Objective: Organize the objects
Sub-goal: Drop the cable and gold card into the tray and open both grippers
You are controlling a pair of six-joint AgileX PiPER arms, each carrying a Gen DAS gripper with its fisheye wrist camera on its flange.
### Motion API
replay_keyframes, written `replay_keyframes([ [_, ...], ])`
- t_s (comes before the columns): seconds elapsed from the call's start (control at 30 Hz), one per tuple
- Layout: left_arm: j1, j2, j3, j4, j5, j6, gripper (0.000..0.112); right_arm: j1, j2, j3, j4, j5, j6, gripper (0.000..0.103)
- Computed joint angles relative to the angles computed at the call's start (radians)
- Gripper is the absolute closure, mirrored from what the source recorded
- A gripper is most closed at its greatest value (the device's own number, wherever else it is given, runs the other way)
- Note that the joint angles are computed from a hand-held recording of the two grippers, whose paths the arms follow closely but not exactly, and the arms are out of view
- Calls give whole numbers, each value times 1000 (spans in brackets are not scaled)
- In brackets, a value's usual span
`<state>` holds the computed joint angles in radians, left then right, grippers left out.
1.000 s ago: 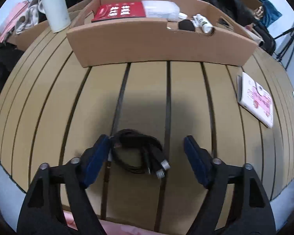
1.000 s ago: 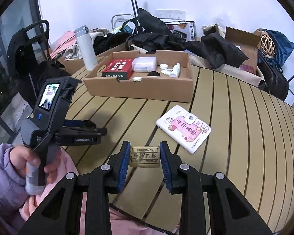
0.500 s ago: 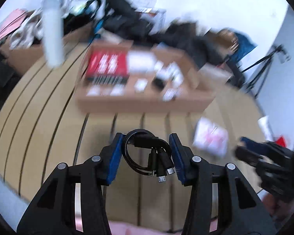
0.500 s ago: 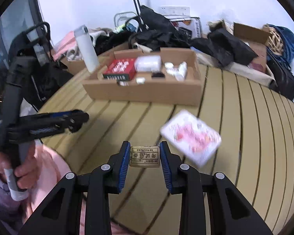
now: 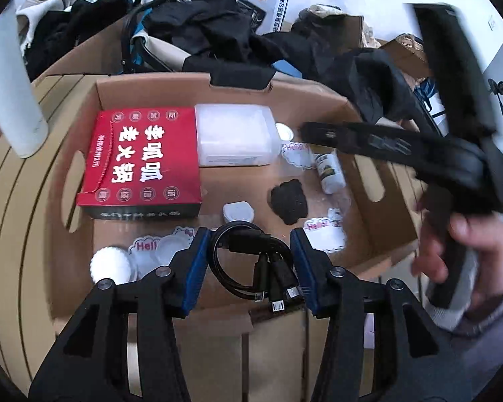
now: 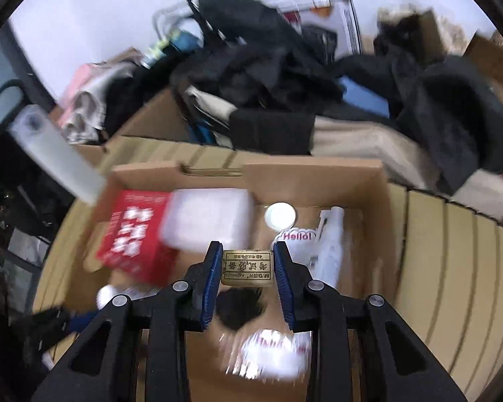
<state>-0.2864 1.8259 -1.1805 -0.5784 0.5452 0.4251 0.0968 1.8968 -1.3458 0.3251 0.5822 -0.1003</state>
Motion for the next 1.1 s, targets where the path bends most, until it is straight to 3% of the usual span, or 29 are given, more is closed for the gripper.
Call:
replay_keyframes([
  [0.1, 22, 16, -8, -26, -6, 34, 59, -6, 90, -75, -49, 37, 70, 65],
  [0.2, 57, -10, 5, -87, -8, 88, 47, -53, 74, -53, 100, 29, -73, 31],
  [0.27, 73, -42, 13, -87, -4, 86, 46, -67, 37, -23, 138, 26, -101, 31],
  [0.3, 76, -57, 4, -39, 9, 43, 39, -63, 11, 0, 109, 3, -65, 30],
  [0.37, 65, -109, 5, 148, 4, -130, 30, -47, -51, 39, 28, -16, 5, 30],
  [0.43, 45, -172, 24, 348, -12, -299, 27, -61, -137, 79, 65, 13, -50, 30],
  [0.53, 34, -266, 41, 618, 46, -524, 13, -67, -291, 154, 34, 54, -98, 30],
  [0.73, 83, -549, 193, 731, 138, -587, 9, -28, -608, 297, -192, 177, 33, 30],
  [0.87, 68, -758, 285, 708, 213, -566, 9, -22, -807, 380, -191, 273, 34, 30],
  [0.97, 16, -914, 336, 716, 311, -577, 9, 119, -1007, 468, -343, 354, 271, 30],
  [1.1, -226, -1142, 401, 852, 495, -804, 9, 497, -1273, 577, -566, 519, 647, 29],
])
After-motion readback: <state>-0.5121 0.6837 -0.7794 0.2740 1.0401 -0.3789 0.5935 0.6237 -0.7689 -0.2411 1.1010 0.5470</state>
